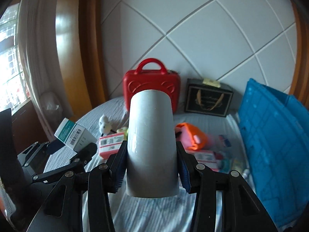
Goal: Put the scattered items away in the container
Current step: 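Lift the medicine box and paper roll and carry both over the crate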
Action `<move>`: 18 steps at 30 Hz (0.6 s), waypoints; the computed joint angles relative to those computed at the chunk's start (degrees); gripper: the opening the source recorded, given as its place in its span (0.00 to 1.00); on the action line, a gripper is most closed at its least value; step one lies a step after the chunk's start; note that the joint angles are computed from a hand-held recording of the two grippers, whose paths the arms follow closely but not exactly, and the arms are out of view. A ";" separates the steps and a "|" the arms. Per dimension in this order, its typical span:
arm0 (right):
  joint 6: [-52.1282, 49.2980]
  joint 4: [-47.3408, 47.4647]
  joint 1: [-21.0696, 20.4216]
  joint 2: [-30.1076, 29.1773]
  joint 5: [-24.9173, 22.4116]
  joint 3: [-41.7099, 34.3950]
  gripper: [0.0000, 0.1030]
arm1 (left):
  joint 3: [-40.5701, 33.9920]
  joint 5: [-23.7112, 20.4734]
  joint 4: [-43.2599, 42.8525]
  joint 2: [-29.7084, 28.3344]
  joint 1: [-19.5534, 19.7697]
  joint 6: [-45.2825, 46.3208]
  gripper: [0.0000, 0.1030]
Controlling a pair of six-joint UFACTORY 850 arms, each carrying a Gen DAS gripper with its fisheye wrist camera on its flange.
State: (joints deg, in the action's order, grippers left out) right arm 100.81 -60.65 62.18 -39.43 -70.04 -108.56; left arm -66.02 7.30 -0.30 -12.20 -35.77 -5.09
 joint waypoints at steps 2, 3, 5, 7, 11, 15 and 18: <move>2.51 -1.33 1.54 4.35 -4.73 4.84 0.44 | -0.70 0.72 1.39 0.64 -3.23 -1.46 0.59; 4.00 -1.84 2.50 7.01 -7.18 7.89 0.44 | -1.19 0.94 0.54 0.72 -5.00 -0.74 0.59; 6.64 -2.17 4.24 11.97 -11.53 13.67 0.44 | -2.23 1.47 -7.82 0.64 -9.19 6.89 0.59; 9.62 -2.01 6.48 17.82 -16.16 20.58 0.44 | -3.56 2.33 -19.82 0.22 -13.91 18.00 0.59; 13.66 -0.22 11.43 29.56 -24.55 33.56 0.44 | -9.14 3.16 -43.80 -2.85 -23.22 39.15 0.59; 14.97 3.91 15.86 41.60 -32.30 44.47 0.44 | -18.60 5.27 -67.79 -8.95 -31.08 62.15 0.59; 14.71 7.05 17.58 49.47 -35.76 50.61 0.44 | -26.61 7.93 -85.78 -14.05 -35.07 80.14 0.59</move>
State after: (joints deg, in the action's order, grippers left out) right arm 115.52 -53.61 79.76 10.05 -105.79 -57.95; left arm -92.63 15.23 -86.08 -26.25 -70.84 75.05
